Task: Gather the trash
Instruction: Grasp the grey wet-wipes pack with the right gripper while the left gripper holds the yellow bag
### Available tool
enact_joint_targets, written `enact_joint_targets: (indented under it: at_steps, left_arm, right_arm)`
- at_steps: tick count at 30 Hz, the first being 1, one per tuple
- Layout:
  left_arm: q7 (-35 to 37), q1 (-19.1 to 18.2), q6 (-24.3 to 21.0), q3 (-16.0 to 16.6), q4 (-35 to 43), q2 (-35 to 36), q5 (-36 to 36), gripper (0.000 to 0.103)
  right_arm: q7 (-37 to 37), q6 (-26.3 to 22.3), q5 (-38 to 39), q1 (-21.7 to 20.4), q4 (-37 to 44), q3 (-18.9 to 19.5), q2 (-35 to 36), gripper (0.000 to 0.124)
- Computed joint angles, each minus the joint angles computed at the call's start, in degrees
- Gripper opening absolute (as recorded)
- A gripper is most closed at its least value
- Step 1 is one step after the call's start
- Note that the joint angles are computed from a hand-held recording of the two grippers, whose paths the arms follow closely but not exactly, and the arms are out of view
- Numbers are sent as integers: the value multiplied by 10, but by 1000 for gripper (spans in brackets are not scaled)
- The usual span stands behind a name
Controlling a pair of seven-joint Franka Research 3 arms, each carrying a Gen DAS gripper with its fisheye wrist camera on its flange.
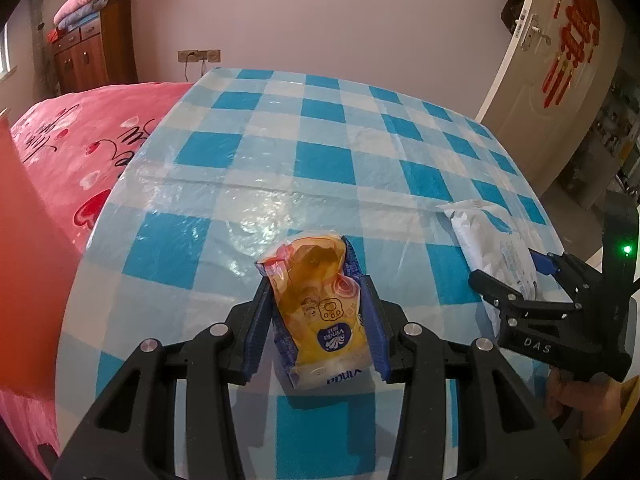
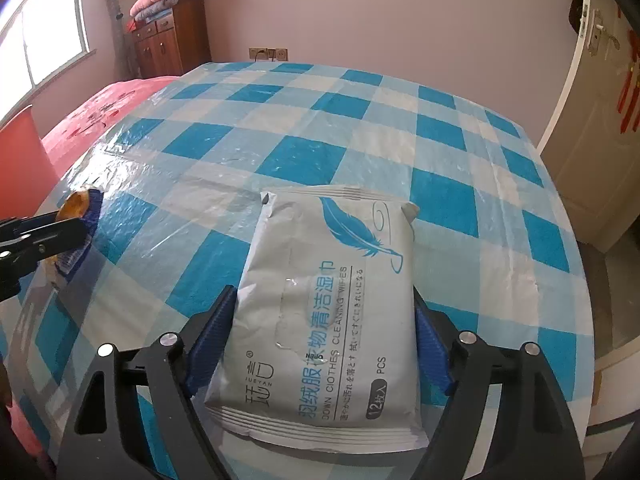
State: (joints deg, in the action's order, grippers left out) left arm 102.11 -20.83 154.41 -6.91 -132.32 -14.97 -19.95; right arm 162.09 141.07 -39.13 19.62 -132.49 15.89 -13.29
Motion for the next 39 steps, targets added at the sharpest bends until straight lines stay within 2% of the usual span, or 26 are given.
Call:
enact_joint_targets:
  at_steps: [8, 22, 39]
  left_arm:
    - [12, -1, 6, 10, -23, -24, -8, 45]
    - [14, -16, 31, 34, -50, -64, 1, 45]
    - [8, -25, 62, 64, -74, -118, 20, 45]
  right_arm:
    - [15, -49, -37, 10, 22, 10, 11, 77]
    - [32, -97, -98, 38, 62, 14, 15, 77]
    - [-9, -135, -148, 77, 162, 11, 62, 77]
